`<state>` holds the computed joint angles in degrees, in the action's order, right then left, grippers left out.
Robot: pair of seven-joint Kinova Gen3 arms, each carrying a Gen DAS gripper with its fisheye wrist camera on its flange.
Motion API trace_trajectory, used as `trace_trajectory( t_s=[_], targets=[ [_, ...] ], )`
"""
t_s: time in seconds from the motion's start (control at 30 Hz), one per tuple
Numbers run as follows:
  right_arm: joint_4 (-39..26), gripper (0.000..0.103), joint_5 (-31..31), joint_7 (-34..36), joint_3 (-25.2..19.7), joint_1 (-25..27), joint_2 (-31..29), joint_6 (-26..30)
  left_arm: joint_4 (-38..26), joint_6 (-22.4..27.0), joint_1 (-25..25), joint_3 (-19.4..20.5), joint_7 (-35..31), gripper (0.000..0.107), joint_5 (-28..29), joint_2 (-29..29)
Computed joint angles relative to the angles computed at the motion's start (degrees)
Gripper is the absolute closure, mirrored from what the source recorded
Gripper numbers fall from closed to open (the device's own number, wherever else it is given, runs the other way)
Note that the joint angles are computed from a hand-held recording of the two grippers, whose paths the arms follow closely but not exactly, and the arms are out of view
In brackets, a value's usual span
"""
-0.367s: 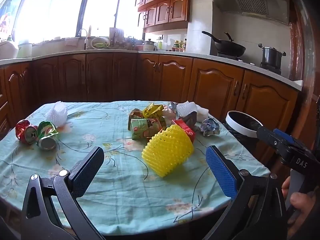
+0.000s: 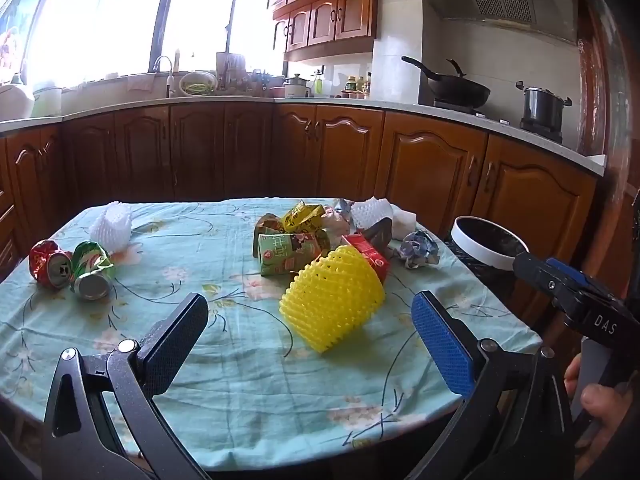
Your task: Collect trash
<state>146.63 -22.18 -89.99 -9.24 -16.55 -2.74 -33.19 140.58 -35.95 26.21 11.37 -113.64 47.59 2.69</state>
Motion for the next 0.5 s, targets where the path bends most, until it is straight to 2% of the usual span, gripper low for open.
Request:
trace_trajectory(
  t_s=[0.5],
  targets=[
    [0.40,0.000,-0.11,-0.75,-0.21,-0.42,0.00,-0.56,-0.64,-0.18,0.58,0.09,-1.86,0.004,1.93,0.32]
  ],
)
